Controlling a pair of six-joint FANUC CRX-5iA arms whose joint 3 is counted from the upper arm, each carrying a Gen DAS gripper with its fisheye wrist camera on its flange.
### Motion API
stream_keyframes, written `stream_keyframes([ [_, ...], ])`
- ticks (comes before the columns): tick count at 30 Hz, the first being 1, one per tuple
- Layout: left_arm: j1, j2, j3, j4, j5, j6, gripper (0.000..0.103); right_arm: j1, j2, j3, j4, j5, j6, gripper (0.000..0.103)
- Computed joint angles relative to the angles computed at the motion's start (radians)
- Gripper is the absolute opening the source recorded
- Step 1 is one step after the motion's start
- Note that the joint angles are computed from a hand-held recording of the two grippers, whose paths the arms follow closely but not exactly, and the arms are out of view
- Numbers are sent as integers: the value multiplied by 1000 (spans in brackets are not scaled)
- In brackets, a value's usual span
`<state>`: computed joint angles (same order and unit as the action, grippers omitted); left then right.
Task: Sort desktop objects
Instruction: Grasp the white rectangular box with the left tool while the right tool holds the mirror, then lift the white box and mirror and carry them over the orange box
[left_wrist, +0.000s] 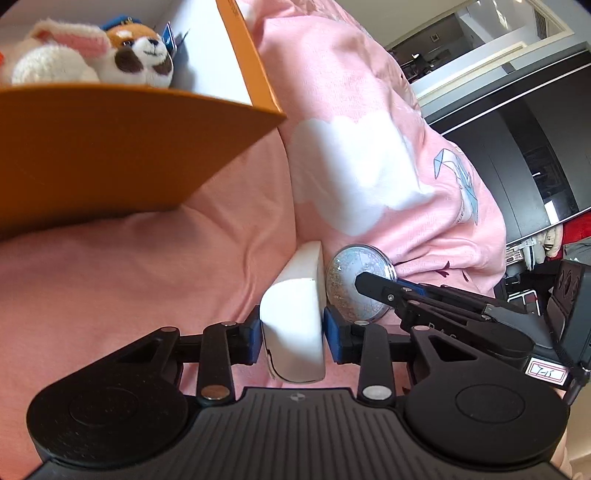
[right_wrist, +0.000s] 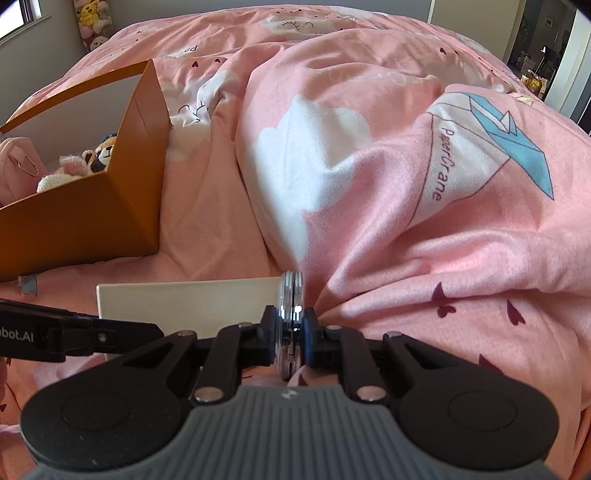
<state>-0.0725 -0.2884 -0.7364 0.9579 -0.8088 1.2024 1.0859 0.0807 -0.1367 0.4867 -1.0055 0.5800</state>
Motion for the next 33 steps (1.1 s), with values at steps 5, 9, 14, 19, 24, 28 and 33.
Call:
stream_keyframes([
  [5,1,-67,-23,-23,21,18,37,12,4,12,5,-14,-3,15],
  [9,30,-161,-37,-81,16,44,35,34,3,21,25,-11,-8,15],
  [14,141,-325,-46,-200,-74,124,34,66,-6,33,20,20,8,15],
  [19,270,-492,-20,-345,-195,173,34,105,-7,54,-4,66,42,15],
  [24,324,-625,39,-572,-270,221,34,141,25,98,-39,119,82,15],
  [28,305,-693,53,-738,-277,287,34,165,51,131,-77,149,120,15],
  [33,306,-705,42,-793,-314,315,34,183,83,171,-139,143,162,15],
])
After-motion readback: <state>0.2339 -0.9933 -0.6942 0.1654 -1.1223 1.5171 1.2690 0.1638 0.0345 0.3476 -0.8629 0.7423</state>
